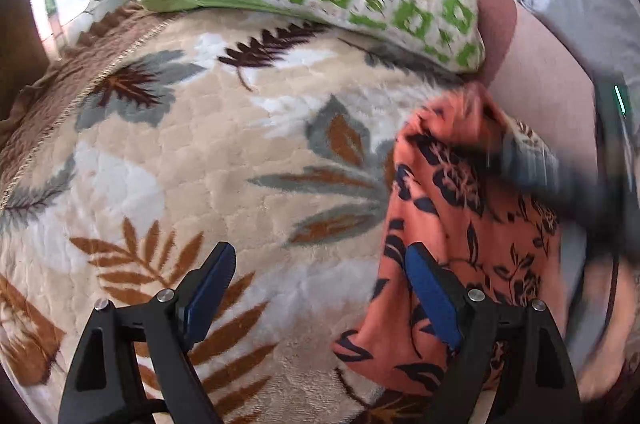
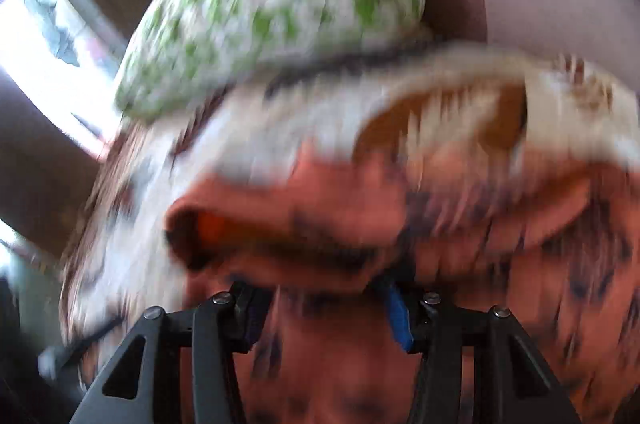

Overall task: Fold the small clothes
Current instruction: 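Lay the folded hem down and open both grippers, then move both grippers back over the folded orange blouse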

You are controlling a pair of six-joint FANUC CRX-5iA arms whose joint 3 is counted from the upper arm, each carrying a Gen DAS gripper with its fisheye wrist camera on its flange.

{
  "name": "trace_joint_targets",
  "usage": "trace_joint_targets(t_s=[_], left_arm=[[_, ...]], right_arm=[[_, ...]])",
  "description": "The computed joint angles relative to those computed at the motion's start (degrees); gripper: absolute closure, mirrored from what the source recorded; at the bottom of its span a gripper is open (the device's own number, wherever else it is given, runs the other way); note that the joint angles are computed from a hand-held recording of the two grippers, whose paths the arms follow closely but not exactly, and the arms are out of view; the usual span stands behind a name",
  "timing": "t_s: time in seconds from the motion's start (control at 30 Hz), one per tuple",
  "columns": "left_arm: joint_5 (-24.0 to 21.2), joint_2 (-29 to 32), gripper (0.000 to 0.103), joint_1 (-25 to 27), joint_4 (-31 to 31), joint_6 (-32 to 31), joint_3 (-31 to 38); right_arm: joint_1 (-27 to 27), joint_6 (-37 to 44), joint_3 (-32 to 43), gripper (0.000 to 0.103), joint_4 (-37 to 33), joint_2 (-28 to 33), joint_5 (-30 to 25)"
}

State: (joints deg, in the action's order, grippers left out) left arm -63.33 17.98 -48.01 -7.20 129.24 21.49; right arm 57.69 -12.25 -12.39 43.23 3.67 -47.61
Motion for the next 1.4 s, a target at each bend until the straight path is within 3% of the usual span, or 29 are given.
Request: trace_joint_targets(t_s=[0.1,0.17,0.3,0.37,0.5,0.6,0.67,0.77,0.87,0.93,1.0,1.1,1.17,1.27,1.4], left_arm=[[0.45,0.35,0.016,0.24,1.16,-0.55,-0.16],[0.61,0.47,0.016,0.04,0.7,-0.69,0.26],[1.22,0.39,0.016,-0.89,-1.38,0.11,1.15],[1.26,0.5,0.016,-1.81,-2.39,0.36,1.77],[-0.06,1.41,0.016,-5.99,-9.61,0.73,5.33],[-2.36,3.65,0.016,-9.5,-14.18,-1.72,9.21],[-4.74,6.14,0.016,-10.52,-13.65,-5.13,11.96],[-10.77,10.8,0.015,-11.93,-14.67,-7.13,16.82],[-8.9,9.92,0.005,-12.58,-17.27,-4.56,14.9],[-7.8,9.06,0.005,-11.48,-15.28,-4.75,13.7],[-5.61,6.58,0.005,-12.2,-18.6,-0.48,11.3],[2.37,0.0,0.005,-13.88,-23.6,5.99,3.89],[5.09,-2.85,0.005,-14.36,-24.45,7.92,0.93],[7.94,-6.67,0.005,-15.44,-24.16,9.66,-2.91],[10.75,-11.1,0.005,-18.3,-26.97,11.43,-8.37]], right_arm=[[-3.45,-12.03,-2.56,0.05,7.16,-1.74,-1.07],[-3.85,-14.29,-5.35,0.05,8.26,-4.94,0.58],[1.8,-14.92,-10.81,0.05,7.43,-12.02,-6.51],[7.84,-16.43,-14.36,0.05,5.5,-16.97,-13.71],[24.37,-21.87,-16.99,0.05,1.06,-22.35,-35.11],[37.68,-31.6,-18.55,0.05,-4.69,-24.79,-48.72],[44.46,-41.12,-21.04,0.05,-8.18,-27.51,-52.25],[47.79,-47.15,-23.78,0.05,-14.76,-30.33,-49.02],[52.62,-49.85,-21.41,0.05,-16.82,-28.9,-51.64],[58.81,-55.48,-19.22,0.05,-15.61,-28.27,-56.17],[64.49,-57.57,-13.81,0.05,-16.58,-24.59,-64.34],[71.2,-62.79,-7.69,0.05,-18.1,-20.57,-71.82],[74.02,-65.24,-3.35,0.05,-19.81,-17.01,-75.94],[76.75,-68.84,1.48,0.05,-21.5,-12.62,-78.45],[76.75,-68.79,5.83,0.05,-23.15,-8.28,-77.52]])
